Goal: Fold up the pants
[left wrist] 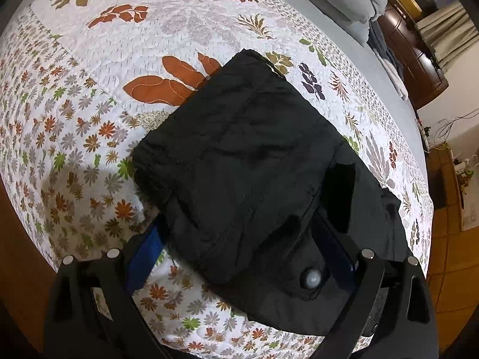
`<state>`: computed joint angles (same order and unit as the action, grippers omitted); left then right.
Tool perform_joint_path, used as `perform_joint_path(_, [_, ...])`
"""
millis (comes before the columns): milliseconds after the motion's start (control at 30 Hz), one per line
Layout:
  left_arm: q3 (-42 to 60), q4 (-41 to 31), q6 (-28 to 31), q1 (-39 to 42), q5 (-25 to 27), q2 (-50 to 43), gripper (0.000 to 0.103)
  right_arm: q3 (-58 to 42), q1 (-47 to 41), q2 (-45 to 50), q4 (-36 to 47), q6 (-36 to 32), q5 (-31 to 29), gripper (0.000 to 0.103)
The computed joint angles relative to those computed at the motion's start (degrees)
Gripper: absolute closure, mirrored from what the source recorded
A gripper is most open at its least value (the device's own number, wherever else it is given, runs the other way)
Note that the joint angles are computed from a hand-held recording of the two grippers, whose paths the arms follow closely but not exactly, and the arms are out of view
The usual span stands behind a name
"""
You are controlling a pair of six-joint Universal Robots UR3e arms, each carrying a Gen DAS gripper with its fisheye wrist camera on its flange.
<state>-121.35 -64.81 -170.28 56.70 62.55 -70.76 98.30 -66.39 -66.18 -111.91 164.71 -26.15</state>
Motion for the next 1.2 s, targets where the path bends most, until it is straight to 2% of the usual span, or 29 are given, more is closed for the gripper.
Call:
perform_joint_path(100, [-1.12, 1.12, -0.11, 0.26, 0.03, 0.63, 0.008, -0.94, 0.58, -1.63, 0.15, 0.10, -0.93, 0.086])
perform_joint_path(300, [-3.04, 1.54, 1.21, 1.53, -0.90, 2.96, 0.008, -5.11, 2.22, -5.77, 2.79, 0.59, -2.50, 0.087])
perform_joint_path(600, [-5.36, -3.83, 5.72, 8.26, -5.16, 8.05, 0.008, -10.21, 5.32, -14.14, 6.03, 0.76, -5.94, 0.087])
perform_joint_path(967, [-6.54, 0.99, 3.88, 6.44, -5.65, 8.69, 0.008, -17.26, 11.66, -22.27, 7.70, 0.50, -9.95, 0.087])
perform_joint_path(1200, [-7.93, 3.24, 3.46, 6.07, -5.20, 9.96, 0.008, -22.22, 18.34, -24.15, 5.91, 3.11, -13.83, 0.087])
